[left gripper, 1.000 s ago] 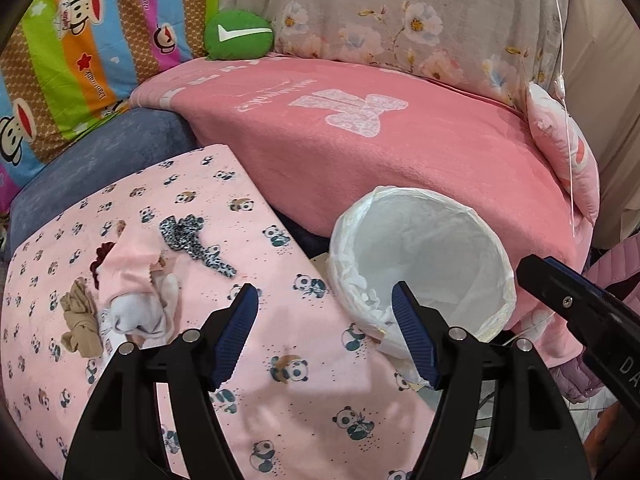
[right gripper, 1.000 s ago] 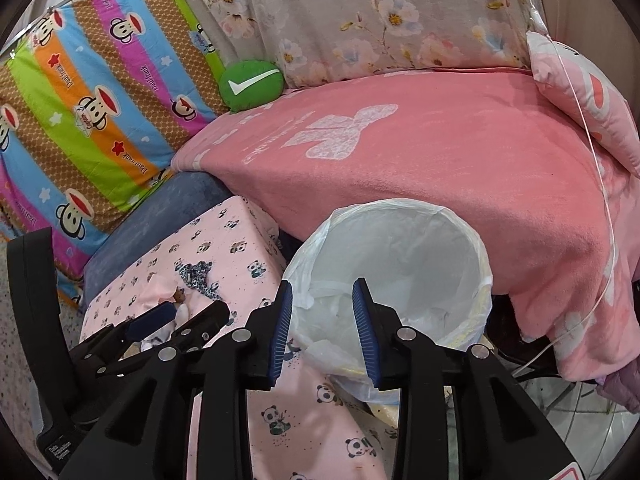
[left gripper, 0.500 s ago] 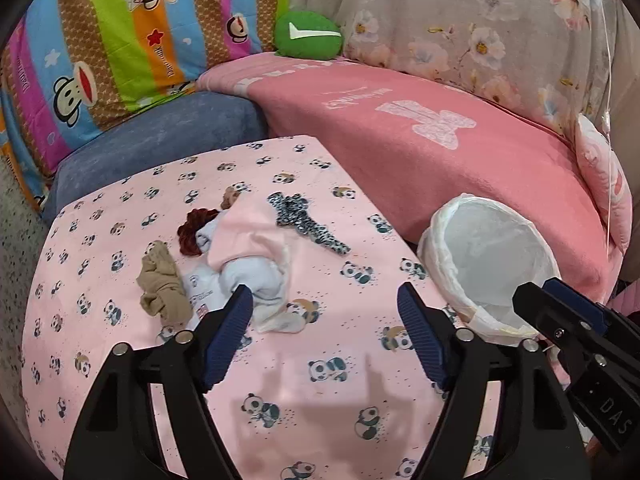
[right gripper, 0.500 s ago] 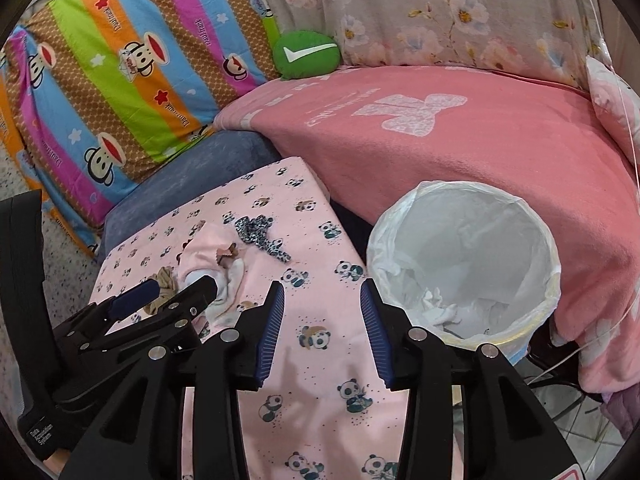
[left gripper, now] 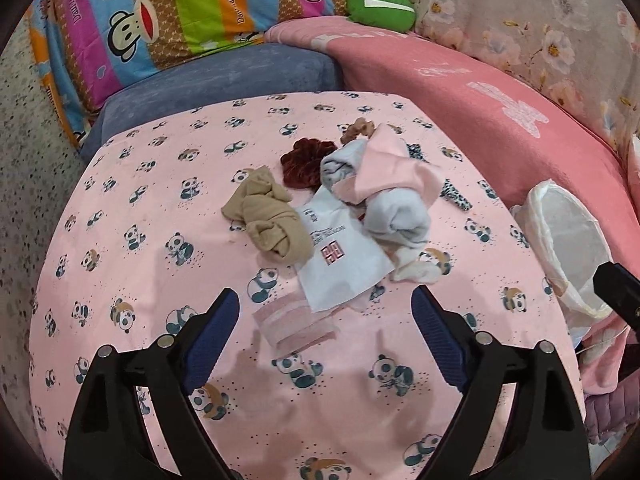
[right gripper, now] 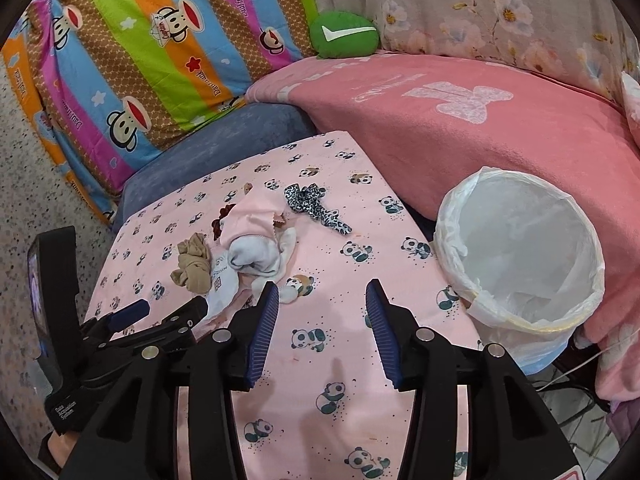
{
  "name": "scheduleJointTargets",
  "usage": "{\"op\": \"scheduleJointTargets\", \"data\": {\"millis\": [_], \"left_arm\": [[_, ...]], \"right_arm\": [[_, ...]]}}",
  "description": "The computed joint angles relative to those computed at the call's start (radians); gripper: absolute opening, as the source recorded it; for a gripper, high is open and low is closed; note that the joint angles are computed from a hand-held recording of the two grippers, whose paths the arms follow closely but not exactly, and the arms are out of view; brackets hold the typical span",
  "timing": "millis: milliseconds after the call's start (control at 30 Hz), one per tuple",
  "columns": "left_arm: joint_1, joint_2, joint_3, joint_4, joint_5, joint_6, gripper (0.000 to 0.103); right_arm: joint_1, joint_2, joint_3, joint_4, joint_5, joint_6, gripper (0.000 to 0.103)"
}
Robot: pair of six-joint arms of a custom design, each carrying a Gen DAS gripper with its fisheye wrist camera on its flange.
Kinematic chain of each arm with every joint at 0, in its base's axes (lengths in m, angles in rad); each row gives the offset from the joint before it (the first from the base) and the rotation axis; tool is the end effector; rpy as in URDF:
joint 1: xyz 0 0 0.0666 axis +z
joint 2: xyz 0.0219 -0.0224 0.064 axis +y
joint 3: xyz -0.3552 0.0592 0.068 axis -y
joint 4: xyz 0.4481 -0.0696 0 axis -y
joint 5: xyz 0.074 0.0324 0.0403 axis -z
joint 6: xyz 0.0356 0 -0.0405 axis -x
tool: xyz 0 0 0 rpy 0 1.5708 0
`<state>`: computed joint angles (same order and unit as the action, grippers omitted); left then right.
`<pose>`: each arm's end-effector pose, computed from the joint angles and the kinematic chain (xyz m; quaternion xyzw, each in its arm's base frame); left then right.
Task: Collect trash
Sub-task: 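Move the left tool back to the pile and grasp the clear plastic wrapper, then grasp the white ROYAL HOTEL paper card with the right tool while the left tool holds the wrapper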
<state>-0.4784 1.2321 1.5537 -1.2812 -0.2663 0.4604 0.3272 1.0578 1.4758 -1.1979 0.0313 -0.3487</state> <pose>0.4082 -0.2016 0.5410 -0.0314 0.9455 -0.0220 0.3232 0.3737 0.1252 0.5781 0.0159 0.9226 0.1141 0.3682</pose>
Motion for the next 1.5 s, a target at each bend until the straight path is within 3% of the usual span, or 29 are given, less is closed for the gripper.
{"op": "scheduleJointTargets", "data": {"millis": [267, 367, 567, 733, 933, 1167, 1500], "left_arm": [[0.049, -0.028, -0.068, 0.026, 0.061, -0.019, 0.083], [0.061, -0.030, -0.082, 0.031, 0.094, -0.027, 0.078], [0.090, -0.029, -0.100, 0.031, 0.176, -0.035, 0.059], [0.094, -0.030, -0.105, 0.036, 0.228, -0.054, 0.031], [0.091, -0.034, -0.102, 0.032, 0.257, -0.067, 0.016], [0.095, -0.034, -0.089, 0.023, 0.263, -0.067, 0.016], [0.096, -0.022, -0.073, 0.008, 0.243, -0.067, 0.016]], "right_arm": [[0.031, 0.030, -0.001, 0.004, -0.006, -0.015, 0.047], [0.040, 0.046, 0.003, 0.008, -0.009, -0.014, 0.047], [0.057, 0.079, 0.014, 0.021, -0.017, -0.013, 0.047], [0.068, 0.107, 0.021, 0.030, -0.038, -0.016, 0.047], [0.083, 0.159, 0.040, 0.041, -0.083, -0.013, 0.044], [0.084, 0.231, 0.069, 0.036, -0.165, -0.030, 0.027], [0.092, 0.298, 0.104, 0.060, -0.243, -0.054, 0.021]]}}
